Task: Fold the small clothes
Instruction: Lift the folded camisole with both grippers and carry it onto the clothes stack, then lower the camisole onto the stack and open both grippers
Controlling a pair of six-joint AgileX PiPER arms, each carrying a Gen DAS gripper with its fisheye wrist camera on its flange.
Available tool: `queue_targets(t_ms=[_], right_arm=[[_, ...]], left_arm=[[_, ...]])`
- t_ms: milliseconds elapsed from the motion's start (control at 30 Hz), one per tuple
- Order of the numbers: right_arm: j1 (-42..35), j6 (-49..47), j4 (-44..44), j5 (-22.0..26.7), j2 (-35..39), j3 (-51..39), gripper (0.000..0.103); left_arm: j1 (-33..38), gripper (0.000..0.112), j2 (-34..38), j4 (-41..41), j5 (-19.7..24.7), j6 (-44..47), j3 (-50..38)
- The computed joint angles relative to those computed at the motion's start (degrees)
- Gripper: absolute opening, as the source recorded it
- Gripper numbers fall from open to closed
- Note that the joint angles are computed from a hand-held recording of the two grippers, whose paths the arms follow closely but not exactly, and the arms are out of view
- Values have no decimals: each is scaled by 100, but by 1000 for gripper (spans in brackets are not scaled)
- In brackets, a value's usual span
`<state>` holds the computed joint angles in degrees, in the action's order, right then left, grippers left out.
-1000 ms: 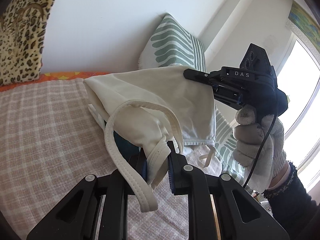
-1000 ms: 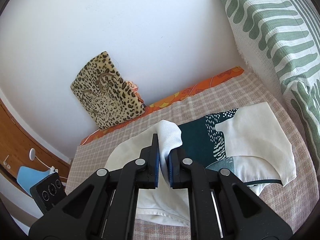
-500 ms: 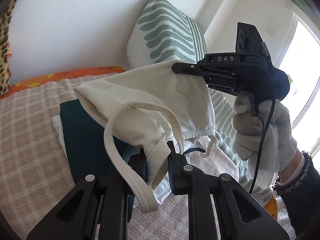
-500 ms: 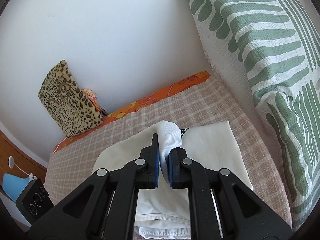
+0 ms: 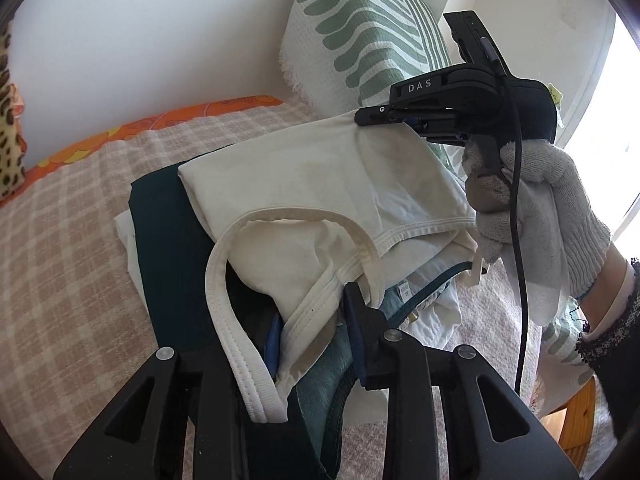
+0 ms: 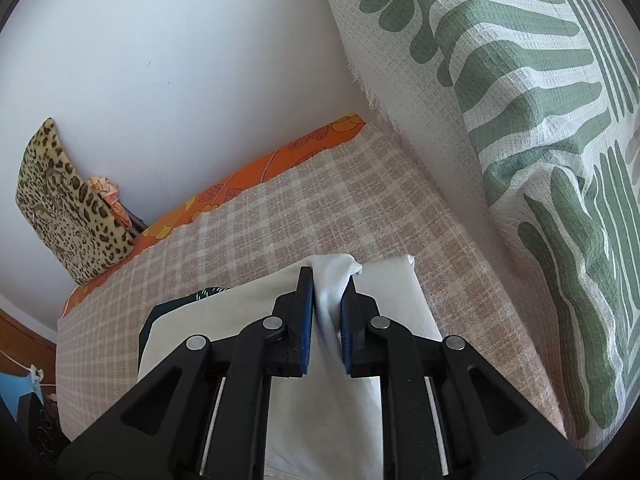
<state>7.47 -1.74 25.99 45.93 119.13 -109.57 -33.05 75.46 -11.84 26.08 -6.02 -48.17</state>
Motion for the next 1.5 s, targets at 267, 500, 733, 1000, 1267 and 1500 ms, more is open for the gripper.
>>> queue_targets(t_ms=[267, 500, 733, 1000, 1267, 1500], right_arm=[[-159, -85, -57, -737, -840, 1059, 15], [-31, -1021, 637, -794, -1391, 1826, 16], [24, -835, 586, -963, -1429, 2318, 23], [105, 646, -922, -643, -1375, 2486, 31], [333, 920, -1193, -916, -2171, 3040, 32], [1120, 2058, -2354, -965, -3036, 3409, 50]], left_arm=[[115, 39, -758, -161, 240, 256, 324], [365, 39, -1635, -191, 601, 328, 532], [609, 41, -2454, 275, 1272, 134, 483], [1064, 53, -3360, 357, 2031, 333, 464], [1548, 58, -3848, 180, 2542, 672, 444], [1832, 73, -4344, 74, 3113, 909, 200]])
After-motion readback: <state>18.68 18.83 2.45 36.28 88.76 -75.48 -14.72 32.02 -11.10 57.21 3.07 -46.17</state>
